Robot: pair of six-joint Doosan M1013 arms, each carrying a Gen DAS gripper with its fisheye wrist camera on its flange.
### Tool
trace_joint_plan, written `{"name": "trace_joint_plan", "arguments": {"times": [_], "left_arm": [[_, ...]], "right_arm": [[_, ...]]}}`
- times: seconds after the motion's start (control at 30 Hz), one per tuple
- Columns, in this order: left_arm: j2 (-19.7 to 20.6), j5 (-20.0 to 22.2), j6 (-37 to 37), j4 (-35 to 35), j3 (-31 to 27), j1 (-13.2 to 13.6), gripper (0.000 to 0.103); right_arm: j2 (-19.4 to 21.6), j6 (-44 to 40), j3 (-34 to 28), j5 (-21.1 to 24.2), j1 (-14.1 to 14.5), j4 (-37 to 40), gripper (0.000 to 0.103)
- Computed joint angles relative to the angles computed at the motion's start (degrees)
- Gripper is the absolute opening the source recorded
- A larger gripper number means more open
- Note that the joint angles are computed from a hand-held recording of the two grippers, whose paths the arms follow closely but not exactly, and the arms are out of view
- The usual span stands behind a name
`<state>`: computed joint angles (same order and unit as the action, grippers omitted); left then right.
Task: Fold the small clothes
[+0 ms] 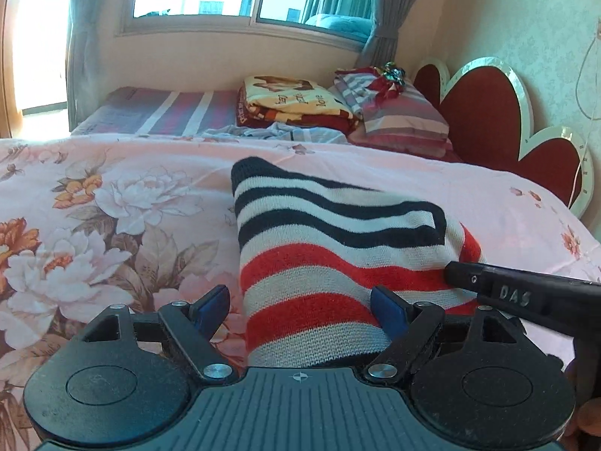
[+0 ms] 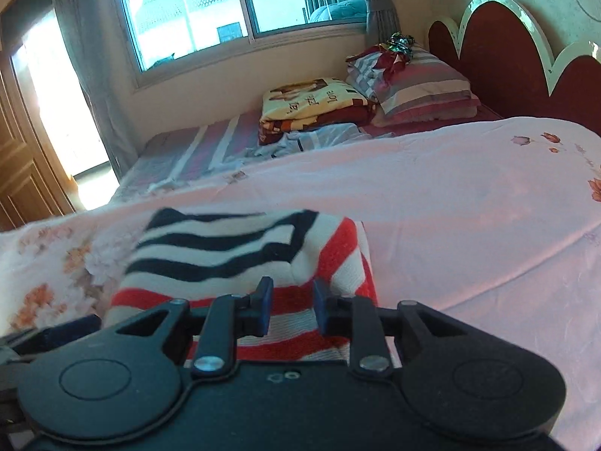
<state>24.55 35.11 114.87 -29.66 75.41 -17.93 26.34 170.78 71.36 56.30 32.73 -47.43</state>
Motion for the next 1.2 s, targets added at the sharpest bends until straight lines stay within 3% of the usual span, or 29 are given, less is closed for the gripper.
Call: {"name": "trace_joint_plan", "arguments": {"times": [0.07, 0.23, 0.4, 0.5, 0.7, 0.8, 0.93, 1.03, 1.2], "left_arm": [[0.51, 0.52, -0.40, -0.92, -0.10, -0.19, 0.082], [1.34, 2.13, -0.66, -3.12, -0.75, 0.09, 0.083], [0.73, -1.35, 0.12, -3.69, -0.34, 0.24, 0.082], [2.44, -0.13, -4.71, -0.24, -3.09, 0.06, 0.083], [5.05, 1.59, -10.55, 3.91, -6.82, -0.15, 0.083], [6.45, 4.23, -12.84, 3.28, -8.36, 0.13, 0.083], [6.10, 2.23, -11.97, 4.59, -7.36, -0.37, 0.083], [5.42, 1.29, -12.21, 5.75, -6.70, -0.51, 0.083], [1.72, -0.29, -5.37, -1.39, -1.99, 0.76, 0.083]], "right_arm": [[0.96, -1.96, 0.93, 2.74, 0.59, -4.03, 0.008], [0.29, 5.81, 4.90, 1.87, 1.38, -12.45, 0.011], [-1.07, 6.46, 4.18, -0.65, 0.46, -8.54, 0.014], [-0.34, 6.72, 2.20, -0.71, 0.24, -9.67, 0.021], [2.91, 0.67, -1.82, 1.87, -1.07, -8.13, 0.020], [3.05, 3.56, -0.76, 3.54, -1.95, -6.86, 0.019], [2.13, 6.97, 0.70, 1.59, -2.99, -3.91, 0.021], [2.68, 5.79, -0.11, 3.52, -2.36, -4.77, 0.022], [0.51, 7.20, 1.30, 1.30, -1.64, -5.32, 0.025]]}}
